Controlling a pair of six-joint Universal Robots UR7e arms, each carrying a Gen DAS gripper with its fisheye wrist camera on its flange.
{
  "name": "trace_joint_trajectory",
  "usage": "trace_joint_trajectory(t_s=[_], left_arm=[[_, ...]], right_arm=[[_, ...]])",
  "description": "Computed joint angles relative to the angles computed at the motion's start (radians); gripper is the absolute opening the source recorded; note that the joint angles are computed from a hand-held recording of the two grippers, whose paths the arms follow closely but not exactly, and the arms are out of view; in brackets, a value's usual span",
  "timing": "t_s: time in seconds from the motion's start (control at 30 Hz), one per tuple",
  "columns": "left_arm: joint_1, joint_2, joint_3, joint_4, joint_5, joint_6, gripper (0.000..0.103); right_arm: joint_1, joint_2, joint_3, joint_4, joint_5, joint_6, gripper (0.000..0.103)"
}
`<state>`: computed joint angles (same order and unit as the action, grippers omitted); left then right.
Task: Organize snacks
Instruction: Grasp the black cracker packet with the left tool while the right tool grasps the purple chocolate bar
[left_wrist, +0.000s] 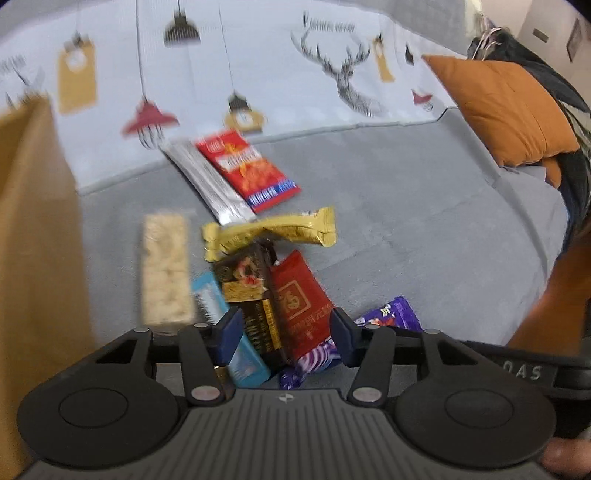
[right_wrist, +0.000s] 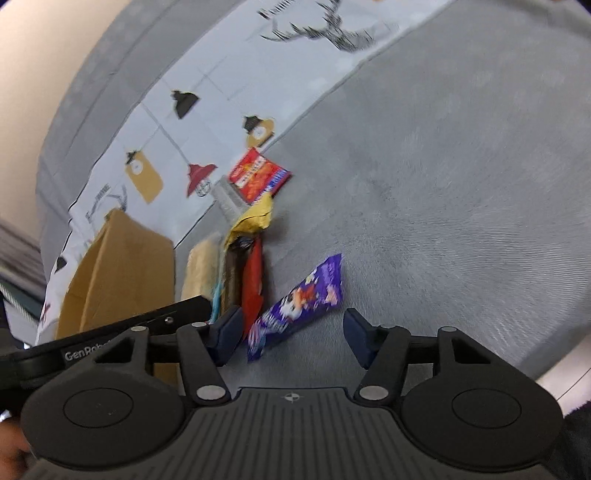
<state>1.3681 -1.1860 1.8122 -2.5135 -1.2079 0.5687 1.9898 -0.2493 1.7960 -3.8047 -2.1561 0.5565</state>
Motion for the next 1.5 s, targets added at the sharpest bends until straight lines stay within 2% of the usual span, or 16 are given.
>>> trace_joint_trajectory(t_s=[0.17, 0.3, 0.33, 0.4, 0.47, 0.6, 0.77, 0.93, 0.97, 1.0, 1.07, 1.17, 1.23, 1.27, 1.4, 1.5], left_arm=[[-0.004, 0.096, -0.079, 0.047, 0.073, 0.03, 0.058], [0.017, 0.124, -0.11, 0.06, 0.077, -0.017, 0.062], [0.027, 0.123, -0.126, 0.094, 0.055, -0.069, 0.06], [0.055, 0.113, -0.139, 0.123, 0.001, -0.129, 0.046], [0.061, 0.098, -0.131, 0.127, -0.008, -0.136, 0.044], [0.05, 0.06, -0.098, 0.146, -0.03, -0.179, 0.043], [0.036, 0.031, -0.061, 0.183, 0.013, -0.293, 0.043], [0.031, 0.013, -0.006, 0.113, 0.05, -0.249, 0.046], [0.028, 0.012, 0.003, 0.098, 0.054, -0.233, 0.046], [0.028, 0.014, 0.006, 0.089, 0.056, -0.223, 0.046], [0.023, 0.016, 0.02, 0.063, 0.07, -0.198, 0.046], [0.015, 0.011, 0.056, 0.008, 0.093, -0.141, 0.046], [0.011, 0.01, 0.074, -0.027, 0.105, -0.111, 0.044], [0.012, 0.006, 0.078, -0.03, 0.104, -0.11, 0.043], [0.012, -0.025, 0.064, 0.051, 0.075, -0.204, 0.043], [-0.003, -0.068, 0.096, 0.031, 0.049, -0.169, 0.043]], right_arm=[[-0.051, 0.013, -0.033, 0.01, 0.063, 0.003, 0.062], [-0.064, 0.025, -0.049, -0.014, 0.048, 0.014, 0.038], [-0.064, 0.026, -0.048, -0.02, 0.04, 0.025, 0.034], [-0.061, 0.028, -0.042, -0.048, 0.032, 0.024, 0.022], [-0.056, 0.03, -0.041, -0.072, 0.026, 0.001, 0.019], [-0.033, 0.038, -0.044, -0.15, -0.01, -0.079, 0.016], [-0.019, 0.033, -0.027, -0.193, -0.026, -0.101, 0.016], [-0.034, 0.015, -0.016, -0.062, -0.018, -0.033, 0.022], [-0.034, 0.016, -0.019, -0.044, -0.028, -0.023, 0.03], [-0.032, 0.016, -0.024, -0.022, -0.042, -0.01, 0.046], [-0.031, 0.024, -0.031, -0.021, -0.033, -0.009, 0.057], [-0.051, 0.025, -0.032, -0.009, 0.056, -0.017, 0.051], [-0.05, 0.026, -0.037, 0.009, 0.064, -0.019, 0.023], [-0.049, 0.025, -0.037, 0.012, 0.066, -0.02, 0.019], [-0.036, 0.031, -0.03, -0.077, 0.037, -0.042, 0.016], [-0.034, 0.031, -0.012, -0.147, 0.029, -0.03, 0.016]])
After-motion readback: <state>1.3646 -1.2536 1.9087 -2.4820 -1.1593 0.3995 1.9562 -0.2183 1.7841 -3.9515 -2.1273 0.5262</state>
